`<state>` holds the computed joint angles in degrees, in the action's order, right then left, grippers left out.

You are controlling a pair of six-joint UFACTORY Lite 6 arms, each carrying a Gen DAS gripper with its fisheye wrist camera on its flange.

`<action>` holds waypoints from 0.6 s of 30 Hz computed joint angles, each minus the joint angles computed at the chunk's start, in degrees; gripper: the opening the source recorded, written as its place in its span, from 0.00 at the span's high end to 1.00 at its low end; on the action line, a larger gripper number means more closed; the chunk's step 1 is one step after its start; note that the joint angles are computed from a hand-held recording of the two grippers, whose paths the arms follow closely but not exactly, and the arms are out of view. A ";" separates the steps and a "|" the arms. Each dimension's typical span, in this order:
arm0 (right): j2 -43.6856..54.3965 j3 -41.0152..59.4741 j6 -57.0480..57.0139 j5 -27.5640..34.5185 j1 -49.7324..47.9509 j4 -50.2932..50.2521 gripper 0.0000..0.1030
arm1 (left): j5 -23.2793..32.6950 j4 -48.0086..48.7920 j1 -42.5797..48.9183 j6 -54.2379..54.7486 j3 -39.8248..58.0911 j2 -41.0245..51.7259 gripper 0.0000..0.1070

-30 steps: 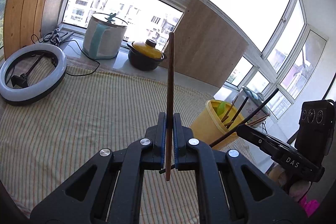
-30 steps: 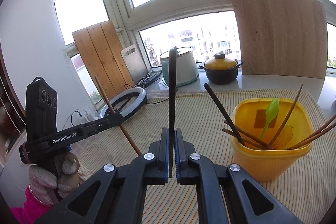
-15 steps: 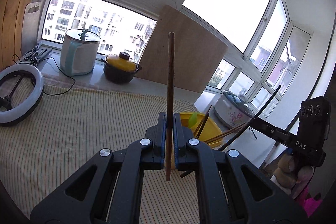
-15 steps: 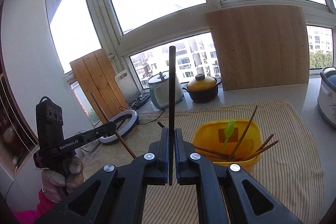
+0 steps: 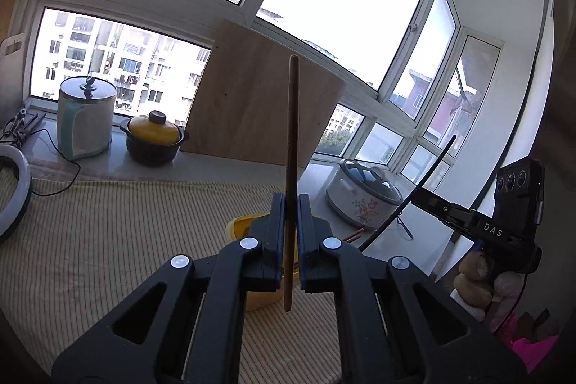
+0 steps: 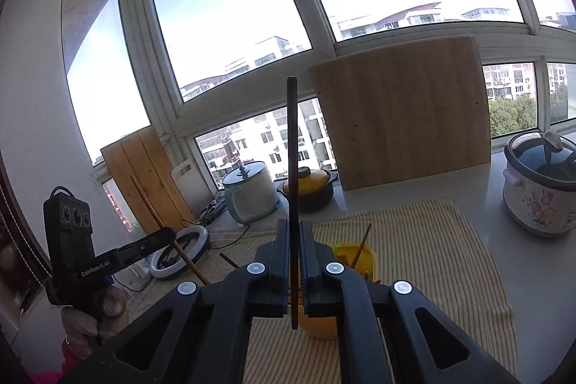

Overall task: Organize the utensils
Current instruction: 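Lift both held chopsticks and carry them over the yellow container, then open both tools to drop the chopsticks into the yellow container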

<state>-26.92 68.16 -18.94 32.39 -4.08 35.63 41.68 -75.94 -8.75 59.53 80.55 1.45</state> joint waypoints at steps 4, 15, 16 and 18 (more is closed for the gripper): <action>1.70 1.57 -0.93 -0.37 -1.09 1.03 0.98 | -3.59 1.28 -3.97 -1.70 3.32 2.04 0.96; 6.60 5.19 -1.71 -3.80 -1.49 1.07 0.98 | -13.32 12.33 -12.42 -11.11 14.50 10.23 0.96; 7.13 5.36 -1.28 -4.32 -1.26 0.53 0.98 | -14.26 14.01 -13.13 -12.35 15.20 10.87 0.96; 8.04 5.46 -0.81 -5.36 -0.79 -0.29 0.98 | -16.70 18.35 -14.79 -15.30 16.23 11.87 0.96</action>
